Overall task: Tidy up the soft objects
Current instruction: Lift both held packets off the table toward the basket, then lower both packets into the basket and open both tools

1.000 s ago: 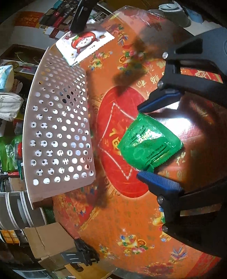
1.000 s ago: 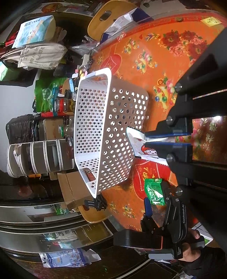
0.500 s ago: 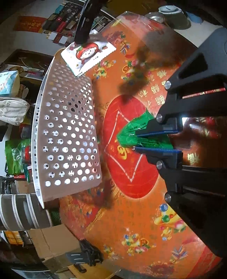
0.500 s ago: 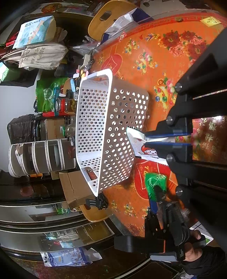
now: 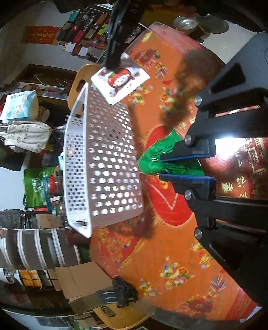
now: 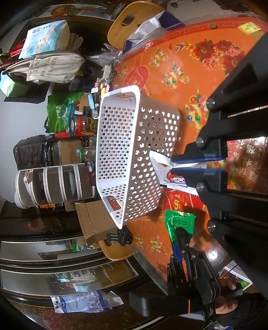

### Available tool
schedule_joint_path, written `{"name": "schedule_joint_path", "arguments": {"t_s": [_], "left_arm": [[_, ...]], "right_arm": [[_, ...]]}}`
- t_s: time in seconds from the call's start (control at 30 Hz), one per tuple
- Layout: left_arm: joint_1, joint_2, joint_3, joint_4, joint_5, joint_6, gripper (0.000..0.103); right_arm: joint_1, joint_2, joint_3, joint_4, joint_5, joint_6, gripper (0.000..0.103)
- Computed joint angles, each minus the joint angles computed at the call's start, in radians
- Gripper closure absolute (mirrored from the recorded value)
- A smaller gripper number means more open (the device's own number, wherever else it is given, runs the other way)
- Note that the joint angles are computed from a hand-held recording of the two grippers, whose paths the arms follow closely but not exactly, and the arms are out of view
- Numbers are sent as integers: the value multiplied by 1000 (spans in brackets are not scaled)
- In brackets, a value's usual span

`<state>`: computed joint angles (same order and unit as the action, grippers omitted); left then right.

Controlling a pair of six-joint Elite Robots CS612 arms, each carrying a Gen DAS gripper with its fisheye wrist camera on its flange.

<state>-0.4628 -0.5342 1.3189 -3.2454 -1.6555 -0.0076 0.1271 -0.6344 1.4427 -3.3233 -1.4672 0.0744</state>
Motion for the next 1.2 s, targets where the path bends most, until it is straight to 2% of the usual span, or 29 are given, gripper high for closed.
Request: {"name": "schedule_joint_path", "arguments": {"t_s": [0.33,0.53,0.7,0.93,1.07,1.2], "left_arm": [[7,-40,-7,-15,-5,-24,93],[14,-50,-66,17,-11,-34,93],[12,-43,-155,81,-8,-36,93],[5,23,-361,280,10,-42,92],[-1,98,-529,453,39,-48,92],[-6,201,-725,634,77,-60,92]], "right_arm": [[1,-21,6,-19,-17,-16,99],[-3,-34,-20,-21,-25,-30,99],[-12,-28,-82,21,-43,-23,99],[-25,17,-216,169,-55,-5,99],[-30,56,-301,269,-74,4,99],[-46,108,-398,393,-45,42,99]]}}
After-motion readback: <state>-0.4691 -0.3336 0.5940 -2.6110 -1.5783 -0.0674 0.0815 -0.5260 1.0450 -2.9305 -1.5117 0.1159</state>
